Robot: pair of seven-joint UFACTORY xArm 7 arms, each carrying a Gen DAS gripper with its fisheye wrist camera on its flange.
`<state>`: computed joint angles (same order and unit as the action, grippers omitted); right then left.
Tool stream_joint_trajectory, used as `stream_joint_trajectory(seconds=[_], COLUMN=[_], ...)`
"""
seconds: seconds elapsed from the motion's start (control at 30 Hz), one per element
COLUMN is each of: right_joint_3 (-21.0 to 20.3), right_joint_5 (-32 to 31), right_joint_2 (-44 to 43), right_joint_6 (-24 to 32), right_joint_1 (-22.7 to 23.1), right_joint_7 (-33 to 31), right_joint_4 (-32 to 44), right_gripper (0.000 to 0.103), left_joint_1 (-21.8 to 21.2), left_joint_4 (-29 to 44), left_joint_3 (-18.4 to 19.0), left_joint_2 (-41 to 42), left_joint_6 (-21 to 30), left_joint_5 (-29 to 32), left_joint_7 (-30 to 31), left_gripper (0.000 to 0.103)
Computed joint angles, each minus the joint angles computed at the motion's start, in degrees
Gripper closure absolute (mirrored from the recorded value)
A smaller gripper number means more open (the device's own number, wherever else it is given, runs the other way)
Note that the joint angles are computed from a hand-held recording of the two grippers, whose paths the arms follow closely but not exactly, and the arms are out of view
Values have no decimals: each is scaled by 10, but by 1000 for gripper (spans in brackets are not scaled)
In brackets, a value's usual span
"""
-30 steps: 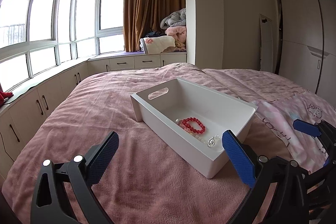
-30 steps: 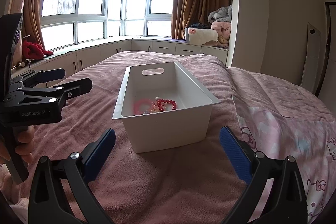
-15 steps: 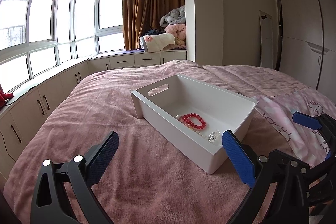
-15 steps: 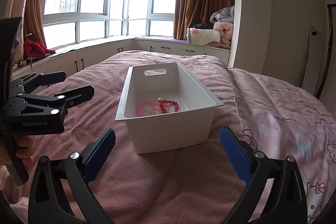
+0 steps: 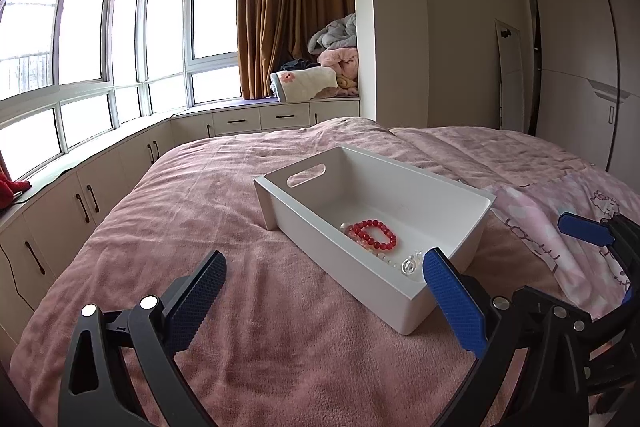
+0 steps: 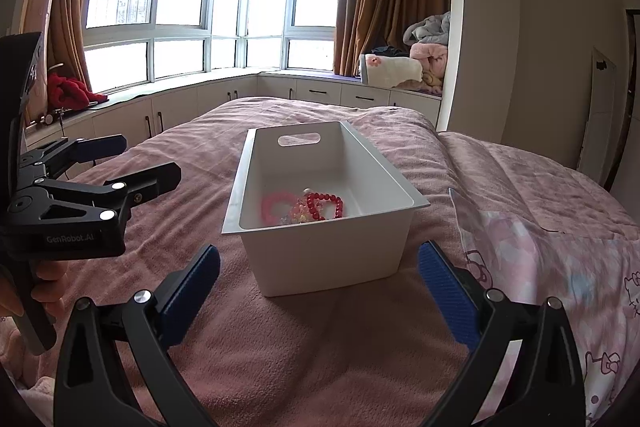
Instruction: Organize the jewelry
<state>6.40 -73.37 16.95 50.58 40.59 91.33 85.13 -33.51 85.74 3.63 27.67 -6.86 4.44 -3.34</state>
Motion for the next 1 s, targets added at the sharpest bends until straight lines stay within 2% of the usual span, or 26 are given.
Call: stream_joint_trajectory(seconds=[0.33, 0.47, 0.63, 0.67, 0.8, 0.9, 0.97, 1.0], right_joint_3=[-1, -2, -3, -3, -3, -4, -4, -4], right_joint_5=[10, 13, 15, 15, 16, 16, 16, 16], right_joint_2=[4, 6, 5, 5, 5, 5, 5, 5], right_joint_6=[-4, -4, -7, -7, -7, -8, -8, -8], right_joint_1=[0, 1, 0, 1, 0, 0, 0, 0], right_joint_7=[-7, -10, -8, -7, -7, -7, -8, -7], right_joint_4=[3, 4, 2, 1, 1, 1, 1, 1], right_gripper=[5, 5, 5, 5, 5, 5, 5, 5], left_joint_1=[-1, 26, 29, 16, 20, 3, -35, -39], left_joint_4=[-2, -3, -6, -6, -6, -4, 0, 2], left_joint_3=[-1, -35, -41, -25, -33, -14, 32, 36], left_joint_2=[-1, -3, -2, 0, 0, 2, 5, 6], left_joint_6=[2, 0, -7, -12, -14, -12, -5, -3], left_joint_5=[0, 3, -1, -3, -6, -12, -19, -17], left_joint_7=[-4, 8, 13, 11, 18, 17, 6, 6], left_gripper=[3, 4, 4, 4, 5, 4, 4, 4])
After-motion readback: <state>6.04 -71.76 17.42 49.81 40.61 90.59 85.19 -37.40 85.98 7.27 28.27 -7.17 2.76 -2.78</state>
